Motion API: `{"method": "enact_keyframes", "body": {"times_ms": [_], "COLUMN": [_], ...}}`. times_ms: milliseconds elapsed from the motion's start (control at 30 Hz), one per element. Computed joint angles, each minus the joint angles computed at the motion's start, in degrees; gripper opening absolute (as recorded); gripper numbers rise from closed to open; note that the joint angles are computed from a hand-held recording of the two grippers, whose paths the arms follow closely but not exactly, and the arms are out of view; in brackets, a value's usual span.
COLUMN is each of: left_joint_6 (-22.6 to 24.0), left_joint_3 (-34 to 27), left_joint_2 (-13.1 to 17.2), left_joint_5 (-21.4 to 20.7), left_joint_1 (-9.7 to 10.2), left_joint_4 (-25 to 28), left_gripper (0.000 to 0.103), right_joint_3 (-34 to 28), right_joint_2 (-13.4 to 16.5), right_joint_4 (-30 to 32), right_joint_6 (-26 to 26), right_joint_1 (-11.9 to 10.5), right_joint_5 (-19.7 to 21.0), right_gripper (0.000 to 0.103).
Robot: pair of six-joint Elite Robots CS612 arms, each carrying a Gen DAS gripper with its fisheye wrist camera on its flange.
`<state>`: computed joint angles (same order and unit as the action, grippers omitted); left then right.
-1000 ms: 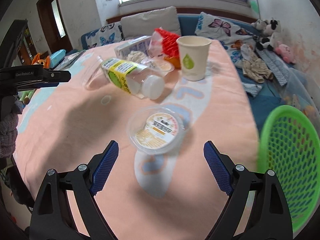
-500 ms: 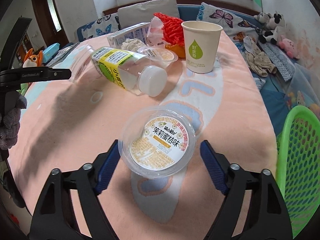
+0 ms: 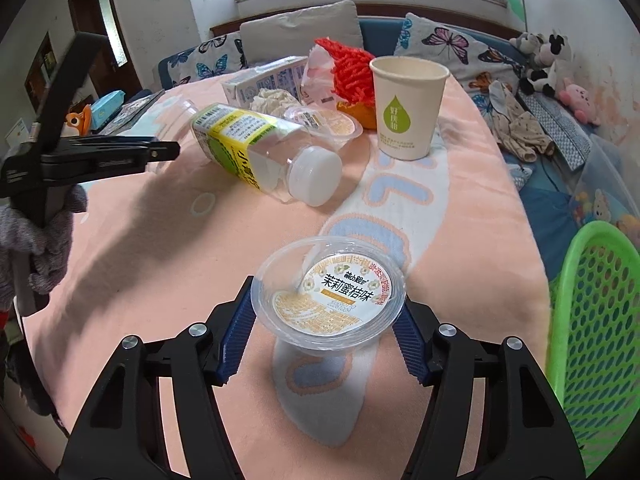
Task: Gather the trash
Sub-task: 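Grasp the clear plastic cup with the right tool while the left tool grasps the clear lid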
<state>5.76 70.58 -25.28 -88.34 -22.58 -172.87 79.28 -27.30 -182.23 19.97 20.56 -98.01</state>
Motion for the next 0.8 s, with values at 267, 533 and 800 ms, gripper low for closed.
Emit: {"method": "enact_keyframes", "body": {"times_ms": [267,533,800], "left_joint_6": [-0.32,-4.11,-3.64], "left_joint_3": [1.84,7.23,12.31], "left_joint_2": [-0.99,-4.74,-7.9], "left_joint_5": [-2.21,-8.87,-14.24], "left_joint_1": [0.27,1.08,0.0], "left_joint_4": [-2.88,-5.07,-7.88], "left_gripper": [0.012,0.011,0.011], "right_joint_3": [2.29,5.97,11.11], "right_joint_2": [-1.45,-3.45,-5.86], "right_joint_4": [-2.77,-6.33,-10.01], "right_joint_6": [-0.35,0.09,2.16], "right_joint_1": [0.14,0.29,-0.18], "right_joint_5": [-0.62,-2.25,-5.91], "right_gripper": [0.064,0.064,0.064]}}
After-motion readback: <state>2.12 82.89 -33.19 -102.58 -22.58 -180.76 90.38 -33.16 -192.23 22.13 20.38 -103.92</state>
